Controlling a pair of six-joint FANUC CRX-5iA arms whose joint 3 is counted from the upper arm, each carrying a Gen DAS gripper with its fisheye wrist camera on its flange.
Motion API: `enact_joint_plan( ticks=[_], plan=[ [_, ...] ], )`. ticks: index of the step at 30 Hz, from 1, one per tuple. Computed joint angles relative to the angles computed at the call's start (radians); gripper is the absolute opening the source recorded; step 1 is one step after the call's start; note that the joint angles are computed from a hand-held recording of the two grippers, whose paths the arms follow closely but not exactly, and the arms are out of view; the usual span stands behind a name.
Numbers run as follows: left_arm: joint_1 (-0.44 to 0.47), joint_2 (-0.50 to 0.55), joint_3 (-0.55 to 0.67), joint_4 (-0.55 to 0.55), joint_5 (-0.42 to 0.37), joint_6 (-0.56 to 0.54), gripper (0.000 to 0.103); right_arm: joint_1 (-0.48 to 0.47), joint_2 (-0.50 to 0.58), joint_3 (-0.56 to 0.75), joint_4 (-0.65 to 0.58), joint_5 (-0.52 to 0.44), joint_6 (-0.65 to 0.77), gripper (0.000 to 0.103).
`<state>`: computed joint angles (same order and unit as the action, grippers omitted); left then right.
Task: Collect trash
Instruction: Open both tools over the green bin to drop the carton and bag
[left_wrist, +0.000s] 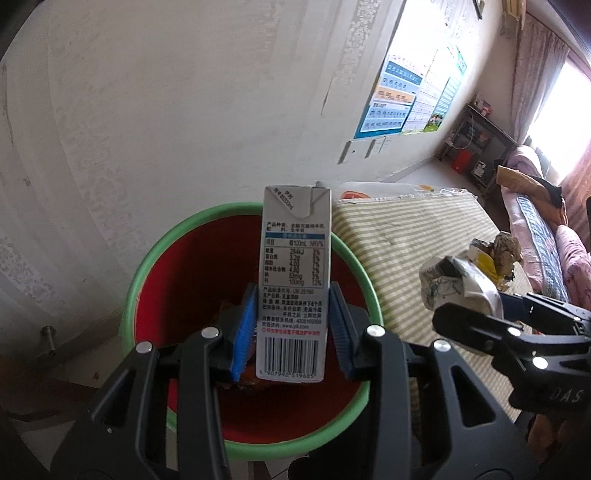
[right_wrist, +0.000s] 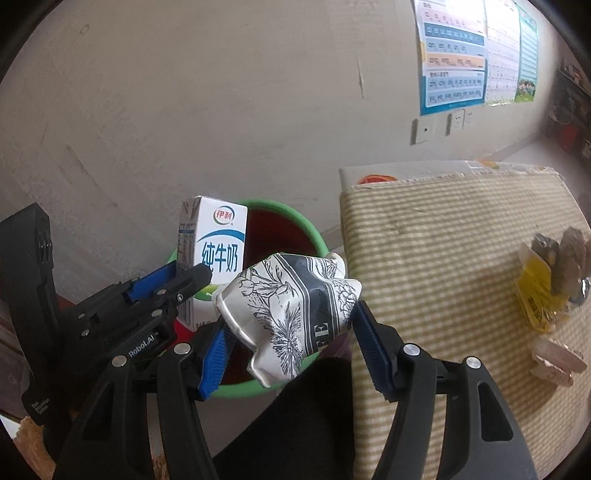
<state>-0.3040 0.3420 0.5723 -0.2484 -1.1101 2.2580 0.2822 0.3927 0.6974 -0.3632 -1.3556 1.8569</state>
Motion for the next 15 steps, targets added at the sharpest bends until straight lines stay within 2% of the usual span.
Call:
enact_joint_plan(
  ticks=[10, 11, 13, 15],
  plan=[
    [0.006, 0.003, 0.001, -0.003, -0.016, 0.027, 0.037, 0.016, 0.043, 0.067, -0.026, -0.042, 0.004, 0.063],
    [0.007, 0.003, 0.0, -0.002, -0.017, 0.033, 0.039, 0.017, 0.046, 0.071, -0.031, -0.05, 0.009, 0.063],
    [0.009, -0.003, -0.008, -0.004, -0.014, 0.051, 0.056, 0.018, 0.05, 0.076, -0.035, -0.061, 0.012, 0.063],
    [0.005, -0.007, -0.008, -0.023, -0.021, 0.067, 0.061, 0.012, 0.055, 0.083, -0.048, -0.07, 0.005, 0.069]
  ],
)
